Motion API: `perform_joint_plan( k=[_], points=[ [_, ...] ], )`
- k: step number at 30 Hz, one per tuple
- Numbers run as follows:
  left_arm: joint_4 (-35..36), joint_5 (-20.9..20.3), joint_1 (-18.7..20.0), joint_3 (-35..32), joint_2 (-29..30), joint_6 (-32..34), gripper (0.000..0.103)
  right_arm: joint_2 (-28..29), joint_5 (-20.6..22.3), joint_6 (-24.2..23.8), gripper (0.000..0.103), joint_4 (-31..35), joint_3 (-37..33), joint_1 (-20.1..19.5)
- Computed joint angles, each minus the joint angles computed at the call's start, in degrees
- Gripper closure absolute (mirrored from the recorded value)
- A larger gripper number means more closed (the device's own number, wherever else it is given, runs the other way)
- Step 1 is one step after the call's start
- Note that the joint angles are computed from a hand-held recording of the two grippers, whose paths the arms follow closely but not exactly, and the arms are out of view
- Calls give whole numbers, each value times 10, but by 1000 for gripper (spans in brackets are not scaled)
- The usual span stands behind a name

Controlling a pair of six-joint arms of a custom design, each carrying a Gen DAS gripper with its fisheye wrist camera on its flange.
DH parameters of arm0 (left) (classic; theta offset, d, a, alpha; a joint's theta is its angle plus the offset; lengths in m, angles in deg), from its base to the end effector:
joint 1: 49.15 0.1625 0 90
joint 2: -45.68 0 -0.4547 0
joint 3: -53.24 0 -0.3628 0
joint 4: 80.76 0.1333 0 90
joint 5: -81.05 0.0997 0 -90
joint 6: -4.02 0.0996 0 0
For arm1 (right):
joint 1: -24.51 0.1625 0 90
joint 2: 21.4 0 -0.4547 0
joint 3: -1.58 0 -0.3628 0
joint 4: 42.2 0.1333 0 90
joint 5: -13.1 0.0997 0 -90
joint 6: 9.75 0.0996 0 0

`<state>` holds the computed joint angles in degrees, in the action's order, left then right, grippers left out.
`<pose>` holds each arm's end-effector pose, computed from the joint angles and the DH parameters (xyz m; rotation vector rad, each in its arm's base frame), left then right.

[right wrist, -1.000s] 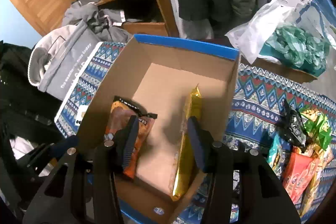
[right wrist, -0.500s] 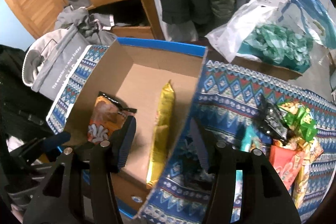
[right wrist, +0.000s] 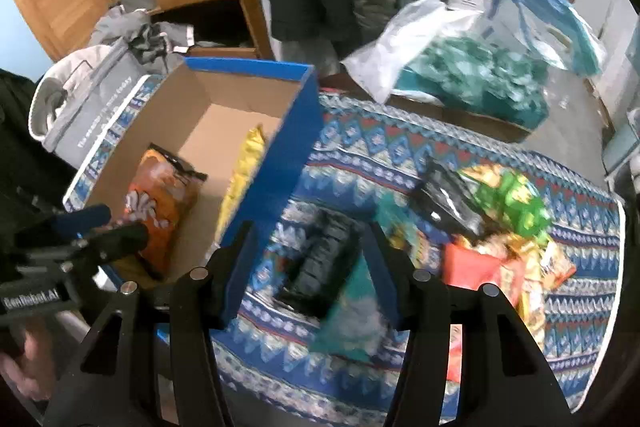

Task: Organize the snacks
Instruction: 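Open both tools to release the bags in the box and withdraw, then grasp the teal bag with the left tool while the right tool grasps the red bag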

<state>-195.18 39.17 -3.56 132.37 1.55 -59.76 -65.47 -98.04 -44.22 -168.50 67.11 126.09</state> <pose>-0.3482 -0.6519 0.1873 -0.3067 2.3885 -0.7395 0.2529 -0.7490 0.2818 1.0030 -2.5290 0.2465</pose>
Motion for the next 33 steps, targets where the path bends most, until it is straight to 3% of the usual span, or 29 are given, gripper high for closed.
perform_joint_plan(
  k=[4,7,11,33],
  points=[
    [6,-5,-5,-21,19,13,27,-20,-3,-7,47,-5,12,-13],
    [13,-10,-9,-41,36,28,27,-30,-8,-13,38,-14,19,-22],
    [24,-19,-12,-68,60,40,27,-39,-13,-12,37,-21,20,-37],
    [72,-60,5,-182,168,50,23,-20,-35,108,31,46,-38,-108]
  ],
)
